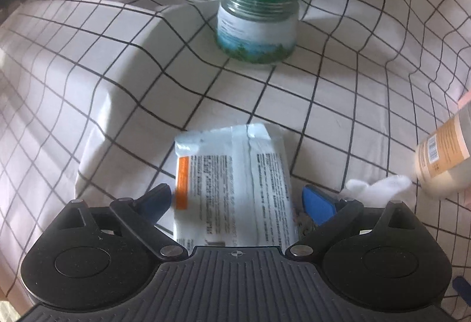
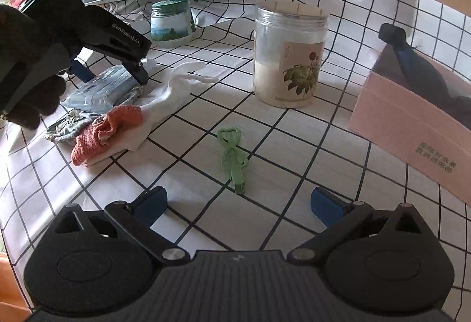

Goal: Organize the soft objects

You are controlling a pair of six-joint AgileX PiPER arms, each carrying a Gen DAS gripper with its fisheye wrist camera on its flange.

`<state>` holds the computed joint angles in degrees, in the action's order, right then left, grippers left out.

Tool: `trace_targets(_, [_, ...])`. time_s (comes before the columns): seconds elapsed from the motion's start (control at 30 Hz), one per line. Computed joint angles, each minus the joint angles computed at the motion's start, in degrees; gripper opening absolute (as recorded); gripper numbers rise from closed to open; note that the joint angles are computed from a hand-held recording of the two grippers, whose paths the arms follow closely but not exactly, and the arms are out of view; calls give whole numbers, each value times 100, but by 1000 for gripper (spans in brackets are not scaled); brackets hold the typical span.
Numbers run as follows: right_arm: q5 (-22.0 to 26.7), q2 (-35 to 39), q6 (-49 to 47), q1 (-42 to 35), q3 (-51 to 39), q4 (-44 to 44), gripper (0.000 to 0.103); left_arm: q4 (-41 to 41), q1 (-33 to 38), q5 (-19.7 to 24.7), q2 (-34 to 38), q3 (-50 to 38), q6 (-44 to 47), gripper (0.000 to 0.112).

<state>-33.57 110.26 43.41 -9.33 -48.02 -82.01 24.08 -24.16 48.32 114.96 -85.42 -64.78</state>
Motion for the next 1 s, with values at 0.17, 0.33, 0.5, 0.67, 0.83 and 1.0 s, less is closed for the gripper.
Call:
trace_targets(0.17, [53,-52,27,-5,60,-2,103,62,39,-439,-301,377,62,82])
trace_targets(0.33, [42,-11,608,5,-207,-804,103,691,38,-915,-1106,1083,-506,81])
trace_targets(0.5, [0,2,1425,109,-500,-1488,98,1080,-87,-760,-1707,1314,-565,81])
trace_targets(0.67, [74,-55,916,343,-422,-852,66,1069,-255,-964,-2183,1683,-528,81])
trace_targets(0.83, [443,26,1194,615,-598,-693,48,776,-443,-1151,-2433,1872,-187,81])
trace_targets(1.0, [609,-179,1980,654,-702,-1467,20,45,-557,-1419,-2378,1836,802,81])
